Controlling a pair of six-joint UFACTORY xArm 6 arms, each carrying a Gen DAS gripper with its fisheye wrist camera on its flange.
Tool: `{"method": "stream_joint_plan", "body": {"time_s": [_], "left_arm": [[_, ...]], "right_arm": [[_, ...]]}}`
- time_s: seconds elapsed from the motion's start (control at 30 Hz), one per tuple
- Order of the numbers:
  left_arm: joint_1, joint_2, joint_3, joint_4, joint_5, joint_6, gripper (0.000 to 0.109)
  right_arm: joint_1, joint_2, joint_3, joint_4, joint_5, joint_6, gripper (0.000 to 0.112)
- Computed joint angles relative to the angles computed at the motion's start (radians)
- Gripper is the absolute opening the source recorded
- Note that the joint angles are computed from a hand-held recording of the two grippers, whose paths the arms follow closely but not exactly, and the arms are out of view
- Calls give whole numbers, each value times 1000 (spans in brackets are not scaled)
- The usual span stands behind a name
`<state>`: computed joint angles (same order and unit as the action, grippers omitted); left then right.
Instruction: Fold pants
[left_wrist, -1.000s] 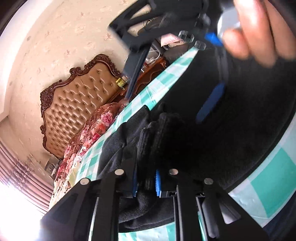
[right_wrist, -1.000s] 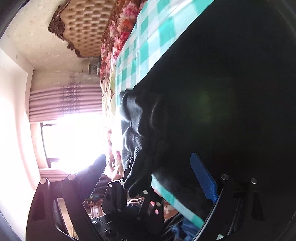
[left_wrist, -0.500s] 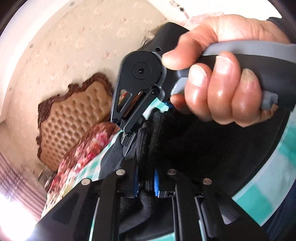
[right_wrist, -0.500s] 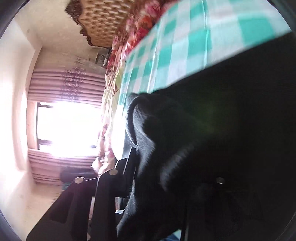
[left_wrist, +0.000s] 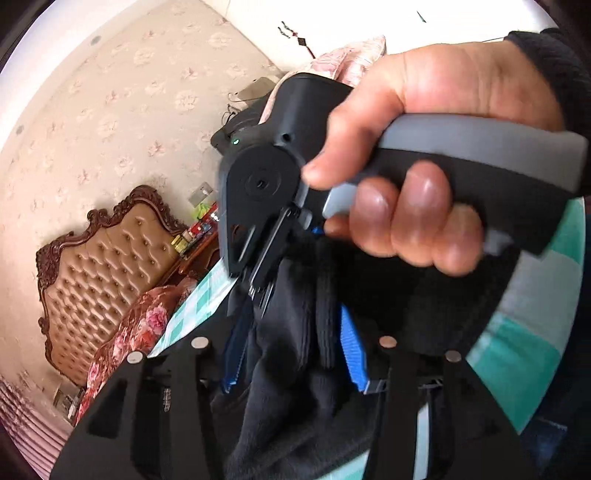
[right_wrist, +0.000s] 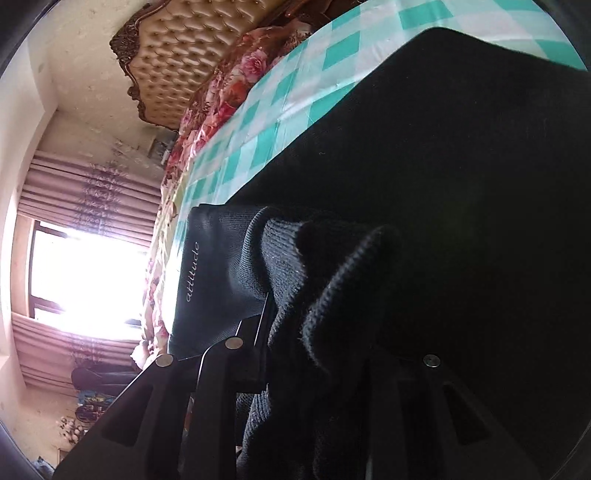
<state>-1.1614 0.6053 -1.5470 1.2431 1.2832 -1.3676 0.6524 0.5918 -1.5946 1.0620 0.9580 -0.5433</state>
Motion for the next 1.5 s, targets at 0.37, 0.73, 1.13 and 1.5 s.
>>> {"method": "stream_joint_plan", "body": {"time_s": [0.37, 0.73, 1.13, 1.5], "left_arm": [[-35, -8, 41, -21, 68, -24, 56], [-21, 79, -61, -82, 111, 51, 42], [-37, 71, -41, -81, 127, 100, 27], [-26, 59, -14, -68, 107, 81, 27]], "right_arm": [[-8, -31, -9, 59, 24, -67, 23], [-44, 5, -63, 141, 124, -51, 23], [4, -77, 54, -106, -100, 19, 68], [75, -185, 238, -317, -388, 101, 87]]}}
